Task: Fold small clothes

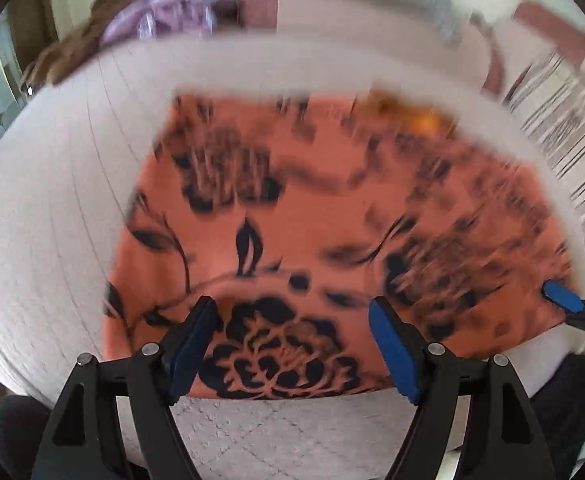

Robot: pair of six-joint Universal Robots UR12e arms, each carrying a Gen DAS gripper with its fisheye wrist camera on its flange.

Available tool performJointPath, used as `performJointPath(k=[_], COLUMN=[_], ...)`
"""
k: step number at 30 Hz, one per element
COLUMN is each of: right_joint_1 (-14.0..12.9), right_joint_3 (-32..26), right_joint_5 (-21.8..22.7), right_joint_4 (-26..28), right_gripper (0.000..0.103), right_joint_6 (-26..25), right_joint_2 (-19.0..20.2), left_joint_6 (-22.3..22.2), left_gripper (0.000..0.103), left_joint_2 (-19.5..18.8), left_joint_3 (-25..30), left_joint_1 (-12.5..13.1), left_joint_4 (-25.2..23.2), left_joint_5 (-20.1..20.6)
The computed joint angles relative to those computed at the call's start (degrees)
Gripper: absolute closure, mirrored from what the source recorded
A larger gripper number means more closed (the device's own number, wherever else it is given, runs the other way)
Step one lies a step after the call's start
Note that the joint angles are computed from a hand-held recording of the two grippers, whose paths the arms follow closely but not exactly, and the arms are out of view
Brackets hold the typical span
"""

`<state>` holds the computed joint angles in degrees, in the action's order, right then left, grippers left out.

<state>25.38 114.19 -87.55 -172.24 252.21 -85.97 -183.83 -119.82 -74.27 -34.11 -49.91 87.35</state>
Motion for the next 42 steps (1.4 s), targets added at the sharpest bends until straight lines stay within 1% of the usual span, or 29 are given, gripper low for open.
performJointPath(k=[1, 2, 3, 4, 5, 7, 9, 11, 13, 15, 16, 17, 18, 20, 22, 23, 25, 27, 29, 30, 33, 35, 36, 37, 38, 39, 40, 41, 42], right_joint_1=[-1.0, -1.3, -1.2, -1.2, -1.5, -1.9, -3.4, -5.2, -6.4, -7.1, -7.0, -6.8, -7.0, -8.6, -10.8, -12.0, -14.4, -15.4, -15.7, -15.6, -15.6, -16.5, -16.9, -17.2, -16.5, -15.3, -14.1, -13.0, -12.0], right_joint_3=[0.3, 0.8, 1.0, 1.0, 0.5, -0.5, -0.2, 1.1, 2.9, 5.2, 5.4, 4.7, 3.9, 3.7, 3.0, 2.7, 3.5, 4.1, 4.1, 3.6, 1.7, 0.9, 2.0, 3.3, 4.2, 4.0, 3.2, 2.6, 2.7], right_joint_5=[3.1, 4.1, 3.7, 3.0, 3.5, 1.6, 2.7, 3.1, -0.7, -1.9, -3.9, -6.0, -6.4, -3.0, 1.0, 3.7, 7.6, 4.6, 3.9, 3.6, 4.8, 5.5, 4.7, 4.1, 1.8, -1.4, -2.8, -2.4, -1.8], right_joint_4=[2.1, 3.8, 3.3, 2.7, 4.2, 6.7, 5.2, 3.8, 6.6, 3.0, 3.6, 6.5, 8.3, 5.0, 2.9, 2.8, 0.0, 2.3, 2.3, 2.1, 1.9, 4.8, 4.8, 2.3, 0.2, 0.4, 3.0, 5.9, 6.5], right_gripper=[0.008, 0.008, 0.009, 0.009, 0.008, 0.008, 0.008, 0.008, 0.013, 0.012, 0.011, 0.011, 0.010, 0.010, 0.010, 0.010, 0.011, 0.011, 0.011, 0.010, 0.010, 0.011, 0.012, 0.012, 0.011, 0.011, 0.011, 0.011, 0.011], right_joint_6=[1.9, 4.1, 6.1, 6.1, 5.6, 2.3, 0.7, 1.5, 3.0, 8.3, 8.7, 6.8, 5.7, 4.9, 2.9, 2.8, 5.6, 8.2, 8.5, 7.1, 2.4, -0.1, 1.8, 6.0, 8.4, 8.4, 6.0, 3.1, 1.7], right_joint_2=[0.4, 0.7, 0.8, 0.9, 0.4, -0.3, -0.2, -0.5, -1.5, -2.9, -3.4, -4.0, -4.2, -3.8, -2.8, -2.4, -1.0, -1.4, -2.3, -2.2, -1.3, -0.5, -0.4, -0.6, -1.3, -1.7, -2.5, -3.5, -4.2], left_joint_6=[1.3, 2.4, 2.3, 1.4, 0.3, -1.6, -3.1, -2.9, -1.4, -1.5, -2.0, -2.3, -2.2, -0.5, 1.8, 3.1, 4.1, 2.2, 0.0, -0.8, 0.6, 2.2, 2.3, 1.9, 1.0, -0.4, -1.1, -1.7, -1.9], left_gripper=[0.023, 0.023, 0.023, 0.023, 0.023, 0.023, 0.023, 0.023, 0.023, 0.023, 0.023, 0.023, 0.023, 0.021, 0.018, 0.016, 0.014, 0.014, 0.014, 0.013, 0.013, 0.011, 0.011, 0.011, 0.011, 0.011, 0.011, 0.011, 0.011], left_joint_2=[-0.1, 0.0, 0.1, 0.1, 0.1, 0.4, 0.3, -0.9, -1.3, -1.0, -0.8, -0.9, -1.1, -1.3, -3.0, -3.5, -3.7, -3.3, -2.6, -2.7, -3.5, -3.4, -3.3, -2.9, -2.3, -1.5, -1.1, -0.6, -0.1], left_joint_3=[0.1, -0.3, -0.1, -0.1, 0.0, 0.0, 0.0, 1.7, 2.7, 2.1, 2.1, 2.3, 2.6, 3.0, 4.9, 5.0, 5.7, 6.2, 5.4, 5.3, 5.8, 6.0, 6.1, 5.8, 4.9, 3.8, 3.2, 2.5, 1.7], left_joint_1=[-0.3, -0.7, -0.7, -0.5, -0.5, -0.2, 0.0, -0.2, -0.5, -0.4, -0.4, -0.4, -0.4, -0.5, -1.4, -1.9, -2.3, -1.6, -0.8, -0.5, -0.5, -0.9, -0.9, -0.7, -0.4, -0.1, 0.1, 0.4, 0.5], left_joint_4=[0.3, 1.9, 1.5, 1.7, 1.8, 1.8, 2.6, 1.3, 0.5, 2.2, 2.5, 3.0, 3.8, 3.6, 0.7, 1.0, 0.4, -1.4, -0.5, -0.1, -1.4, -2.1, -2.8, -2.7, -1.6, 0.1, 0.7, 1.3, 2.0], left_joint_5=[1.2, 2.2, 1.8, 1.1, 0.7, -0.6, -1.9, -1.6, -0.9, -1.4, -1.5, -2.0, -3.2, -5.2, -2.5, -0.9, 0.0, -2.9, -4.9, -5.3, -5.0, -4.0, -4.3, -5.2, -6.0, -6.5, -6.5, -6.8, -6.9])
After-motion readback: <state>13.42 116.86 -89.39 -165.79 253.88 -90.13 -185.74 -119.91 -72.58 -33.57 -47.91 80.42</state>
